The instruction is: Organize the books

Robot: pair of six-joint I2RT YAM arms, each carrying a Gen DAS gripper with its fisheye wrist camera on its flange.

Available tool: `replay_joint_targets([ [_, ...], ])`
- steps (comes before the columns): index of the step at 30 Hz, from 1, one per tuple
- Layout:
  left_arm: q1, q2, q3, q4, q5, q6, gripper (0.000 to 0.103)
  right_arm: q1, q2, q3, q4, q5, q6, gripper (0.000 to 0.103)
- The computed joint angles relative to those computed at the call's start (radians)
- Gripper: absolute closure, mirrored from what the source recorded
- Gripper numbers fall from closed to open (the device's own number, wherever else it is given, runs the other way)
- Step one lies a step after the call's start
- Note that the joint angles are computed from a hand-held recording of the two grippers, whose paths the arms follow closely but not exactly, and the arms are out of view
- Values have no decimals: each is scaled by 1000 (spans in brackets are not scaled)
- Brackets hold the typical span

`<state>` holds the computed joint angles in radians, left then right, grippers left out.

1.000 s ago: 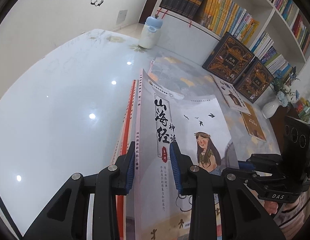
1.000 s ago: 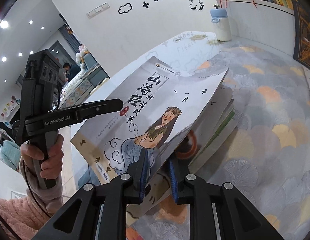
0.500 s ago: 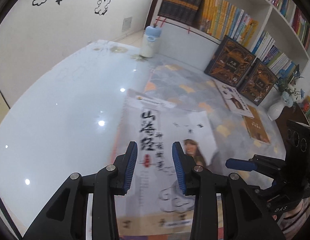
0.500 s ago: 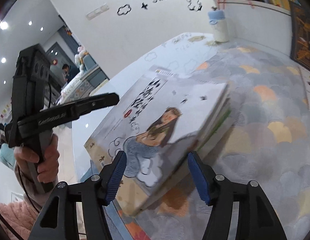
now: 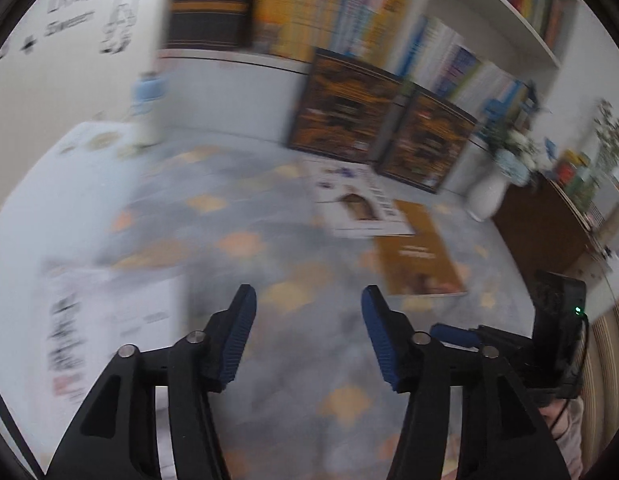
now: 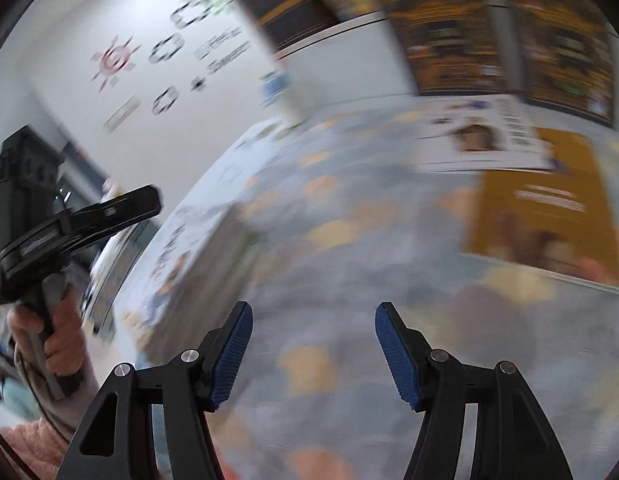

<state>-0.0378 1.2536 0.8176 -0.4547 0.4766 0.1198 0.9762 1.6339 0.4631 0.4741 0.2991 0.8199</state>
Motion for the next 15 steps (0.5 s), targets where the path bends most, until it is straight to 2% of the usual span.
replay_joint_targets([
  [3,-235,119,21,141,-119,-123,49,-119,-108,-169,63,-5,-2,41],
  [5,-317,233,46,241,-174,-188,34,-230,-149,-242,89,-40,-39,41],
  [7,-384,398,113,307,-235,-277,34,-373,-145,-279,99,-106,-104,41],
  [9,-427,537,176,360,-243,-336,34,-476,-112,-292,140,-131,-184,41],
  [12,-507,691,235,460,-366,-404,34,-617,-45,-290,239,-185,-289,41],
  [13,-515,722,256,464,-379,-420,34,-668,4,-287,303,-226,-303,41],
  [15,-542,720,217,559,-441,-394,29,-743,118,-276,429,-319,-321,40],
])
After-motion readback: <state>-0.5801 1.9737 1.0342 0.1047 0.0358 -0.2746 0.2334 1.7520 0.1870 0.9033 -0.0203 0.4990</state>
